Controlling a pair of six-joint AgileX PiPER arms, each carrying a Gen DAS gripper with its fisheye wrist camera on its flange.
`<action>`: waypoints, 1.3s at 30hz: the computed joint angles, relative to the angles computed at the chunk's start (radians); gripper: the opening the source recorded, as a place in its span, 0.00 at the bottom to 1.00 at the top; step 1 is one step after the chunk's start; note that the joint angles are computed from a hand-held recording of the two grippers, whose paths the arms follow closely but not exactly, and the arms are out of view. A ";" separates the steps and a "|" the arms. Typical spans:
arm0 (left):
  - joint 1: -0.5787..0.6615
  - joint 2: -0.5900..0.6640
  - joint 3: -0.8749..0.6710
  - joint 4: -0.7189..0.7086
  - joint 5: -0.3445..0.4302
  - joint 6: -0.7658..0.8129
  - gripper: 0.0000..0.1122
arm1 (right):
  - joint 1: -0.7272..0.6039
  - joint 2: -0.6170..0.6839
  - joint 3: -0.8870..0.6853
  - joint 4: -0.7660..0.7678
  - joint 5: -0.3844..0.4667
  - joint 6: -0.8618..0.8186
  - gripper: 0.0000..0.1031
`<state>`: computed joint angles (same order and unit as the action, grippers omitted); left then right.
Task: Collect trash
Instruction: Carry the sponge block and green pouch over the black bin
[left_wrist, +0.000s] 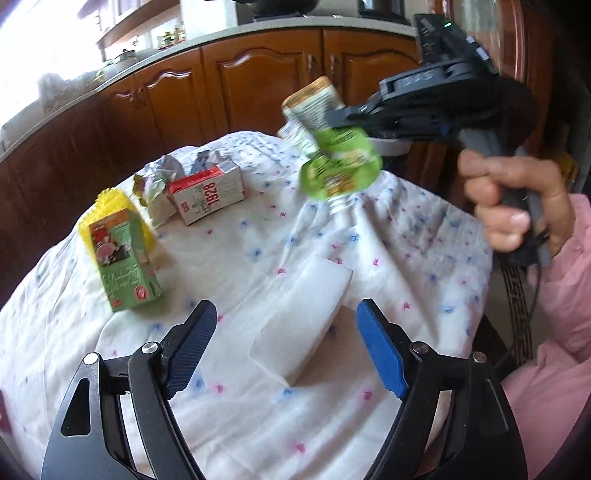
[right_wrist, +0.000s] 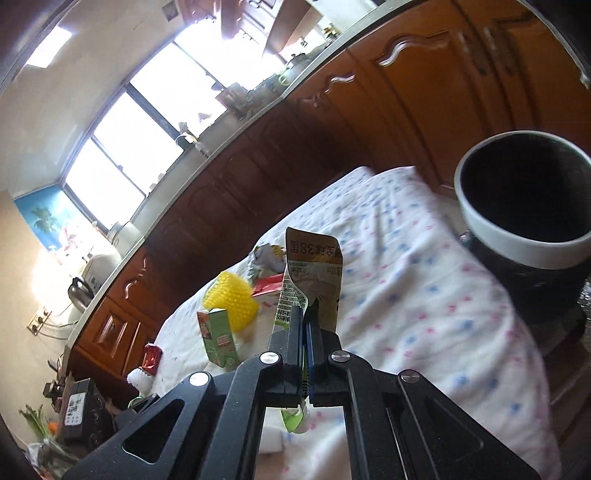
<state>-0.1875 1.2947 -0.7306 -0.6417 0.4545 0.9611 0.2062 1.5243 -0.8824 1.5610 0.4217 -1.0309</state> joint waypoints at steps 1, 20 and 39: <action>-0.002 0.010 -0.006 -0.005 0.000 0.012 0.70 | -0.012 -0.010 0.010 -0.006 0.004 0.003 0.01; -0.190 0.127 -0.187 0.197 -0.064 -0.545 0.25 | -0.149 -0.184 0.138 -0.132 -0.073 0.000 0.01; -0.414 0.500 -0.740 0.566 0.055 -1.058 0.25 | -0.416 -0.125 0.057 -0.131 0.037 -0.090 0.01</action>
